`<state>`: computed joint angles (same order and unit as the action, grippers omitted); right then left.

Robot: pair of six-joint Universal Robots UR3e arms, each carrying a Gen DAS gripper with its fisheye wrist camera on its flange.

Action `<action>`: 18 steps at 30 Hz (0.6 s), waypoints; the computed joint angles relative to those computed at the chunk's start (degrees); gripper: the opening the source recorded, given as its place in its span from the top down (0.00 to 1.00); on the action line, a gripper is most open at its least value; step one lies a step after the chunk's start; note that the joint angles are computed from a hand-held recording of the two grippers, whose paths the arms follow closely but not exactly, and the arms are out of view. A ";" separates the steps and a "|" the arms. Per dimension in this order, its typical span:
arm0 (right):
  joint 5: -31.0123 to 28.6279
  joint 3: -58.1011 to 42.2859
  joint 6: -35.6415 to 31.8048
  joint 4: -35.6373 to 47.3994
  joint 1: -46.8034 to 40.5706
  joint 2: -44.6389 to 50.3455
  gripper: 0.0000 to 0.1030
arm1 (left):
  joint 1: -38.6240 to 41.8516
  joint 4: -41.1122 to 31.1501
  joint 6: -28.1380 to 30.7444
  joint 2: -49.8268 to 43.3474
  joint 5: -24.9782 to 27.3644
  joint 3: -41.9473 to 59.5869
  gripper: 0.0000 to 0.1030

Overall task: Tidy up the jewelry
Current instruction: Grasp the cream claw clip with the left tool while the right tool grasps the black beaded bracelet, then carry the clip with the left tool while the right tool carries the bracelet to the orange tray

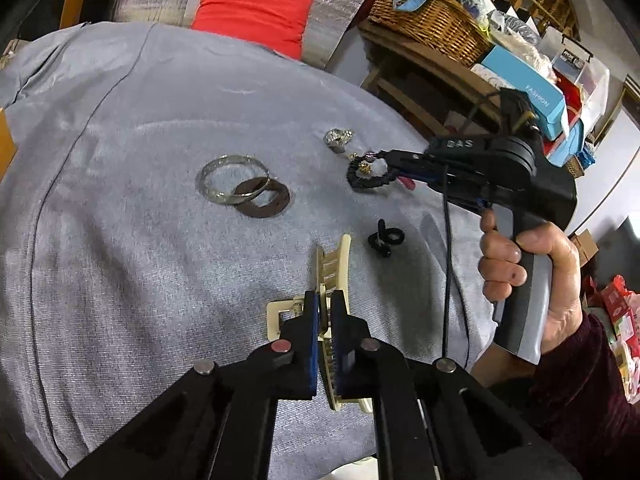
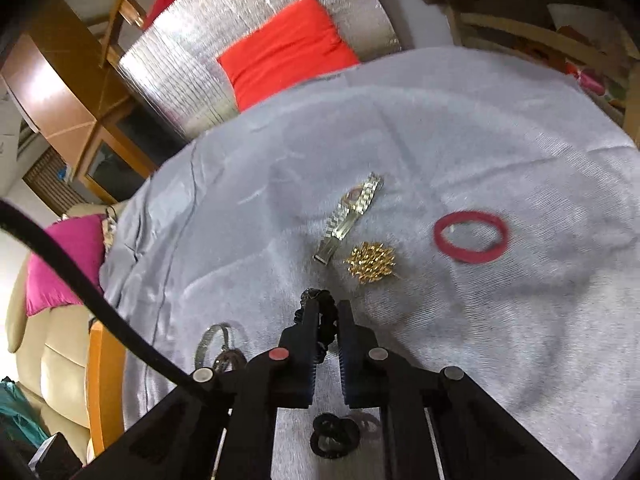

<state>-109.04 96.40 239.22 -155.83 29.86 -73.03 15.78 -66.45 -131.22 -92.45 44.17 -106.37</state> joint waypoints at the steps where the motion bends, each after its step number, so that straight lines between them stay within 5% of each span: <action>1: -0.39 0.66 0.08 -0.42 0.24 -0.70 0.91 | 0.63 -0.49 0.20 0.37 -0.49 -0.03 0.95; 8: -1.76 3.36 0.92 -2.60 1.73 -3.25 0.91 | 1.65 -0.59 -2.05 -0.89 -0.26 0.29 0.94; 11: -1.60 3.69 0.79 -2.39 1.67 -3.61 0.90 | 1.07 -3.23 -3.52 -2.91 0.00 2.18 0.69; 13: -1.49 3.75 1.08 -2.25 1.60 -3.59 0.90 | 1.01 0.02 -5.60 -1.84 1.00 0.35 0.40; 18: -1.71 3.30 1.11 -2.51 1.77 -3.02 0.90 | -0.27 5.74 -4.33 2.18 1.76 -4.22 0.34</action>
